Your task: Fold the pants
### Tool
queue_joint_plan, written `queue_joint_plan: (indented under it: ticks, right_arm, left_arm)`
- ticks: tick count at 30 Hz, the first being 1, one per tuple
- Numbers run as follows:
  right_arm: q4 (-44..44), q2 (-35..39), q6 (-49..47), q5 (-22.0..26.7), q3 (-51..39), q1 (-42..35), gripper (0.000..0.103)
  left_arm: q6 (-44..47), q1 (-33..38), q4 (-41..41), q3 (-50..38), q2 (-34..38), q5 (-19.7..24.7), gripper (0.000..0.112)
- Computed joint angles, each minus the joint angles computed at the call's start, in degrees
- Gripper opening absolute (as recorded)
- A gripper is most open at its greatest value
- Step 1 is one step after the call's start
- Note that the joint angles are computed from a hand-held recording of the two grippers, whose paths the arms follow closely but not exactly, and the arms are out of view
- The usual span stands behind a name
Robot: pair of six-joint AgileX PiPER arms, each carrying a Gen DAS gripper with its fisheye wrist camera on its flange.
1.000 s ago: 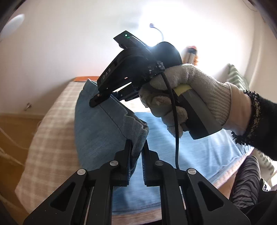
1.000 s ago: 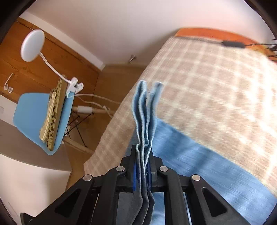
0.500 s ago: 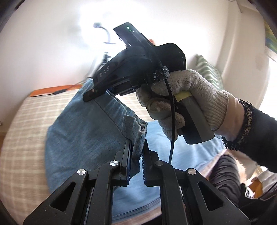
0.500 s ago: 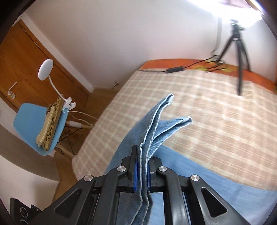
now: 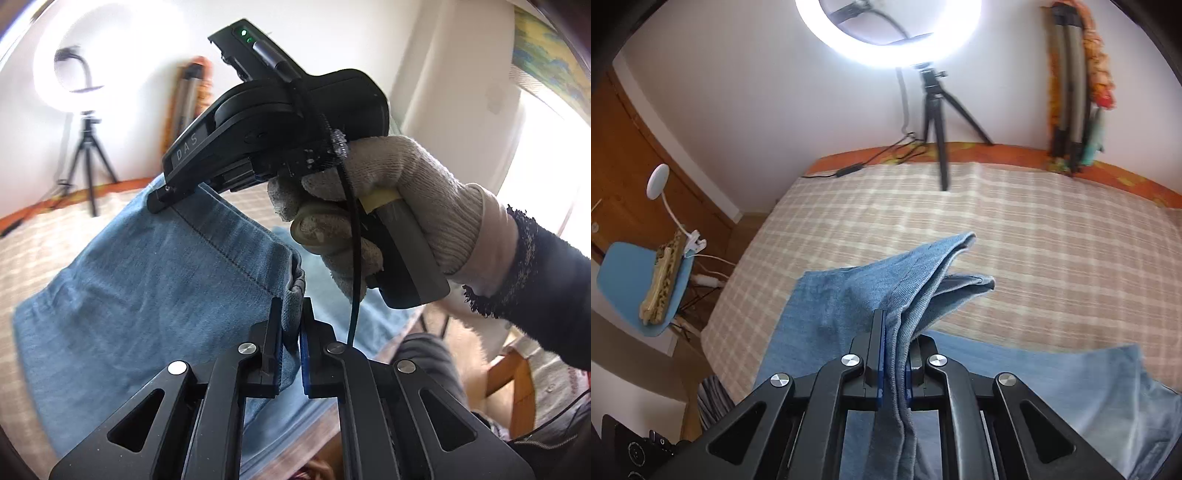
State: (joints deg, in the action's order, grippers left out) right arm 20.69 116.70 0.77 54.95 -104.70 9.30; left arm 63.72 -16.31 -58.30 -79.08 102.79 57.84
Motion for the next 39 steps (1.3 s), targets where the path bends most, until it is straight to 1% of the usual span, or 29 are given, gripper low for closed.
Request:
queue_joint_plan:
  ticks: [4,5,10,11,12,15,18,19,20,21,24,25,26,28,31,32,34,35,37,38,39]
  right_arm:
    - [0.4,-5.5,-3.1,-1.5,7.8,-4.9,0.005]
    - [1.0,-6.7,-4.2,-1.7,9.6,-6.3,0.005]
    - [2.0,-12.3,-7.6,-3.1,17.7,-13.0,0.004]
    - [2.4,-13.2,-8.2,-3.1,19.0,-14.4,0.004]
    - [2.9,-14.5,-9.0,-3.1,20.6,-16.2,0.004]
    - [3.0,-18.0,-10.2,-2.5,23.9,-20.1,0.004]
    - [2.7,-21.8,-11.4,-0.7,26.0,-24.0,0.004]
    - [2.4,-22.7,-11.8,-0.2,26.3,-25.1,0.004]
    - [2.1,-23.8,-12.3,0.3,26.8,-26.5,0.004]
    - [2.2,-24.7,-13.2,0.9,27.3,-28.4,0.004]
    - [1.8,-25.3,-14.7,1.5,28.5,-32.8,0.004]
    - [1.5,-25.2,-15.5,1.3,29.0,-34.5,0.004]
    - [0.4,-25.1,-15.2,0.9,29.5,-35.8,0.004]
    - [-0.2,-23.8,-15.9,-0.3,31.0,-39.3,0.004]
    - [3.3,-20.5,-19.3,-0.8,32.6,-44.4,0.004]
    - [3.7,-19.8,-20.1,-1.5,33.3,-45.3,0.004]
    - [6.1,-18.0,-23.8,-2.4,34.2,-46.9,0.006]
    - [8.1,-17.2,-26.3,-2.2,34.6,-48.1,0.011]
    - [11.8,-15.7,-31.1,-1.9,35.3,-50.6,0.029]
    - [13.5,-15.1,-33.5,-1.2,35.5,-51.8,0.043]
    - [16.5,-14.5,-37.3,0.3,35.9,-53.8,0.047]
  left_arm:
    - [-0.6,-3.9,0.1,-1.5,1.5,-0.2,0.006]
    - [-1.2,-4.8,0.1,-1.3,1.4,-1.2,0.006]
    - [-2.5,-7.8,1.3,-2.9,2.9,-1.0,0.006]
    - [-2.6,-8.5,1.3,-3.2,3.0,-1.1,0.006]
    - [-3.2,-10.7,1.1,-3.4,3.2,-2.3,0.006]
    - [-3.6,-13.5,1.6,-5.8,4.6,-1.0,0.006]
    - [-3.7,-16.8,2.1,-6.6,5.2,-1.6,0.007]
    - [-4.2,-17.3,2.5,-7.8,6.2,-0.4,0.009]
    - [-5.8,-18.3,3.9,-9.4,7.1,0.9,0.017]
    - [-6.2,-19.2,4.3,-9.8,7.4,0.6,0.019]
    - [-5.0,-19.6,4.9,-8.9,6.7,0.3,0.029]
    - [-4.8,-19.2,5.2,-8.5,6.3,0.3,0.034]
    - [-4.8,-18.8,5.6,-8.0,6.1,0.0,0.037]
    - [-4.5,-17.2,6.9,-6.7,5.3,-1.0,0.037]
    - [-5.8,-14.7,11.9,-5.5,5.4,-4.6,0.038]
    - [-7.3,-13.8,14.6,-5.2,6.0,-6.6,0.038]
    - [-11.2,-11.6,18.0,-7.2,8.4,-7.0,0.038]
    - [-12.7,-10.5,19.1,-7.9,9.5,-6.9,0.038]
    - [-15.7,-8.9,21.7,-8.0,10.8,-8.0,0.038]
    - [-16.1,-8.0,21.8,-7.6,11.0,-8.2,0.038]
    - [-16.3,-7.0,21.8,-7.3,11.2,-8.1,0.038]
